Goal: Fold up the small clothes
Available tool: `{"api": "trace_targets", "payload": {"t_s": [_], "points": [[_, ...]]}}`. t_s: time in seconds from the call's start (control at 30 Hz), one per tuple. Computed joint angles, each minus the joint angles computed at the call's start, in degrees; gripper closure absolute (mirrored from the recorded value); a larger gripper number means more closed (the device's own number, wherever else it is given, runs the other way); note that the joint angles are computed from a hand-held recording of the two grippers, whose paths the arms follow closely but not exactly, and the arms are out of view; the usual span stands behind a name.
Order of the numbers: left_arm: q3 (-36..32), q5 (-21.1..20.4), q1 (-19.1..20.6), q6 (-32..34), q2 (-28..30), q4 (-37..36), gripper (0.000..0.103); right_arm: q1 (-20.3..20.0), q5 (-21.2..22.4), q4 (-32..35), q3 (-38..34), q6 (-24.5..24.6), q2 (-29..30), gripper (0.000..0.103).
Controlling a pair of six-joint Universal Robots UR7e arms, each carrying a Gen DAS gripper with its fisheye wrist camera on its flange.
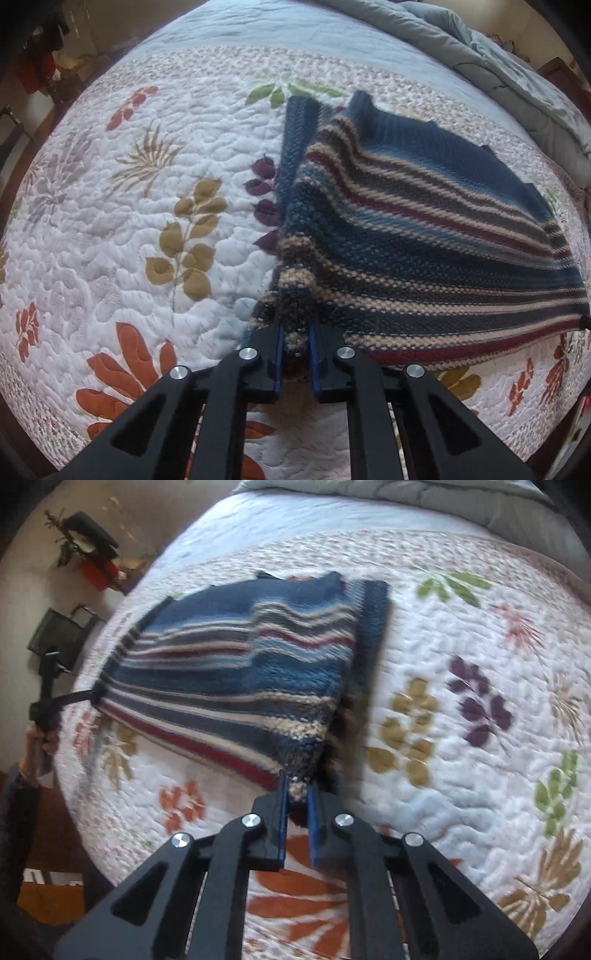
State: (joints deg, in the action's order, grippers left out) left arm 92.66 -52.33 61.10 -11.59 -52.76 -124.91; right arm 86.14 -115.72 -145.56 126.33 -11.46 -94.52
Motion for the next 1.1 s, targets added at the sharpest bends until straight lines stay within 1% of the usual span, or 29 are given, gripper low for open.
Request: {"api": "trace_targets", "payload": {"t_s": [0.1, 0.17, 0.23, 0.27, 0.3, 0.33, 0.37, 0.4, 0.43, 0.5, 0.53, 0.6, 0.63, 0.7, 0.8, 0.9, 1.0, 1.1], "points": [[-0.50, 0.51, 1.32, 0.12, 1.50, 0.18, 0.091, -4.00, 0.42, -0.42, 0.82, 0.94, 0.98, 0.095], [0.03, 1.42, 1.28, 0.31, 1.83, -1.17, 0.091, -5.74, 1.59, -2.18, 1.63, 0.63, 1.51, 0.094], [0.63, 2.57, 0.41, 1.30, 1.62, -1.10, 0.089, -6.24, 2.52, -3.90, 2.04, 0.59, 1.81, 0.093], [1.07, 2.89, -0.03, 1.34, 1.31, -0.95, 0.085, -6.12, 2.68, -3.94, 2.07, 0.69, 1.56, 0.088], [1.30, 2.77, -0.30, 1.17, 0.87, -0.40, 0.079, -5.93, 2.80, -3.59, 2.07, 0.64, 1.18, 0.084], [1.57, 2.10, -0.48, 0.71, 0.13, 0.27, 0.074, -5.40, 2.37, -3.58, 2.24, 0.71, 0.67, 0.078], [2.03, 1.39, -0.62, 0.14, -0.69, 0.30, 0.062, -4.87, 1.60, -3.47, 2.44, 1.01, -0.14, 0.063], [2.57, 0.93, -0.99, -0.90, -1.44, 0.30, 0.051, -4.43, 1.44, -3.52, 2.82, 1.34, -1.22, 0.055], [3.46, 0.18, -1.08, -1.31, -2.59, -0.37, 0.048, -4.37, 2.08, -3.66, 3.20, 1.37, -2.16, 0.047], [4.37, -2.15, -0.83, -1.69, -4.24, -0.23, 0.040, -4.74, 4.10, -3.55, 4.04, 2.01, -4.24, 0.045], [4.71, -3.15, -0.65, -2.21, -4.91, 0.18, 0.038, -5.03, 5.26, -2.92, 4.22, 2.40, -5.15, 0.044], [5.20, -4.50, -0.29, -2.32, -5.65, 0.49, 0.036, -5.74, 7.12, -2.17, 4.50, 3.10, -6.17, 0.040], [5.33, -4.35, -0.18, -2.33, -5.73, 0.59, 0.036, -5.99, 7.51, -1.81, 4.35, 3.31, -6.20, 0.038], [5.55, -3.48, 0.12, -2.90, -5.70, 0.40, 0.036, -6.44, 7.84, -1.36, 4.06, 3.61, -6.07, 0.038], [3.29, -5.99, 1.55, -3.97, -4.12, 0.77, 0.036, -7.66, 9.70, -1.31, 3.32, 4.08, -4.68, 0.038], [0.70, -6.48, 2.68, -3.98, -1.83, 1.29, 0.036, -8.88, 11.48, -1.70, 2.34, 5.15, -2.03, 0.037], [-0.27, -6.21, 2.44, -3.35, -0.15, 0.94, 0.035, -9.26, 11.79, -1.56, 1.19, 5.27, 0.24, 0.035], [-1.32, -4.89, 1.85, -3.45, 1.48, 1.34, 0.034, -8.47, 10.66, -2.55, 0.21, 5.20, 3.05, 0.034]]}}
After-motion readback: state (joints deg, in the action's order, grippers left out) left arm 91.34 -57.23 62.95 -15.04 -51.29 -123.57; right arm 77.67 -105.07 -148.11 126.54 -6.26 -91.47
